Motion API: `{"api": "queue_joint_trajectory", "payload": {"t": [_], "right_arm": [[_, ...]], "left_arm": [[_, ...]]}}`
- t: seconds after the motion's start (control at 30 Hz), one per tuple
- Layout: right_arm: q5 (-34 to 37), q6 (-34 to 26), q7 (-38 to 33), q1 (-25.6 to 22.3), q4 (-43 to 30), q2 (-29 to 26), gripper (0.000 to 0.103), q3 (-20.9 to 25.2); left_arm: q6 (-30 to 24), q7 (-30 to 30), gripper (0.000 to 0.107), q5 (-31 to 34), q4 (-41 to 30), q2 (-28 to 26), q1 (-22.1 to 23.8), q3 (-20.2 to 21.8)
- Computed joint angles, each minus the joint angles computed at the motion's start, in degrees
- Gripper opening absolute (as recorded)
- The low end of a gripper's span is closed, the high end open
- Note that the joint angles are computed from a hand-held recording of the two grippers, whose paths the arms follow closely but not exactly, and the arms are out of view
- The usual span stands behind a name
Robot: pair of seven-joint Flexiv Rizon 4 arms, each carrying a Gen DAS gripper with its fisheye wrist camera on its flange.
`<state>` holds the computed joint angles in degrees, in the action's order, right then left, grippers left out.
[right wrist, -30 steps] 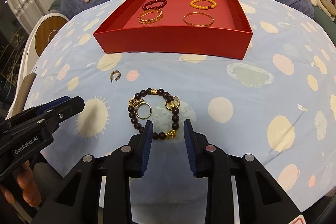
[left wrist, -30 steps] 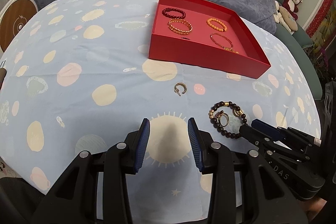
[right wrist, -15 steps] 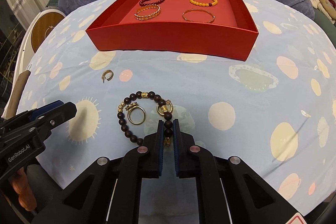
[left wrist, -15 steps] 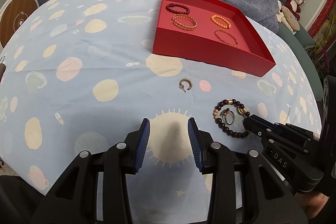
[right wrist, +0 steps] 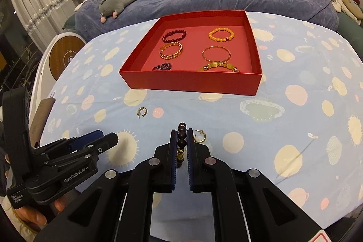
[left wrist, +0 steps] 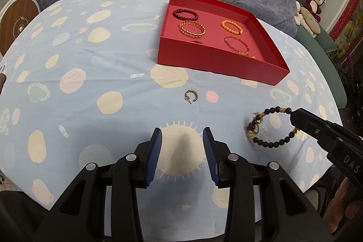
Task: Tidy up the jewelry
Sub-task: 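Lift the dark bead bracelet off the sheet with the right tool, then grasp the small gold ring with the left tool while the right tool holds the bracelet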
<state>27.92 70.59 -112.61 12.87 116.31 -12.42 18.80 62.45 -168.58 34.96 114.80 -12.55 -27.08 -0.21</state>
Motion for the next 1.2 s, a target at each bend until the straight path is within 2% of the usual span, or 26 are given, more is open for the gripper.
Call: {"api": "queue_joint_trajectory", "payload": {"t": [0.13,0.4,0.53,1.0,1.1,1.2], "right_arm": [[-1.2,-0.6,1.5,-0.5,2.5,0.9,0.008,-1.5],[-10.3,2.1,11.1,-0.6,7.9,0.2,0.008,-5.2],[-8.4,0.9,10.5,-3.3,6.5,-0.8,0.008,-3.7],[-7.5,-0.1,9.7,-5.2,3.0,-4.1,0.008,-2.3],[-7.0,-0.5,9.3,-5.7,2.3,-4.8,0.008,-1.9],[-6.8,-0.9,9.0,-5.8,2.0,-5.1,0.008,-1.7]], "left_arm": [[0.2,0.9,0.036,-0.6,-0.9,-0.7,-0.1,-0.4],[1.8,4.9,0.036,-3.1,-4.0,-3.9,-1.4,-0.6],[3.2,6.8,0.036,-5.1,-5.4,-5.9,-2.4,-0.2],[8.0,16.3,0.035,-14.1,-11.3,-14.5,-5.4,2.1],[8.9,17.3,0.032,-16.1,-11.7,-15.5,-5.8,3.0],[8.4,18.4,0.018,-16.9,-12.1,-16.1,-6.7,4.3]]}}
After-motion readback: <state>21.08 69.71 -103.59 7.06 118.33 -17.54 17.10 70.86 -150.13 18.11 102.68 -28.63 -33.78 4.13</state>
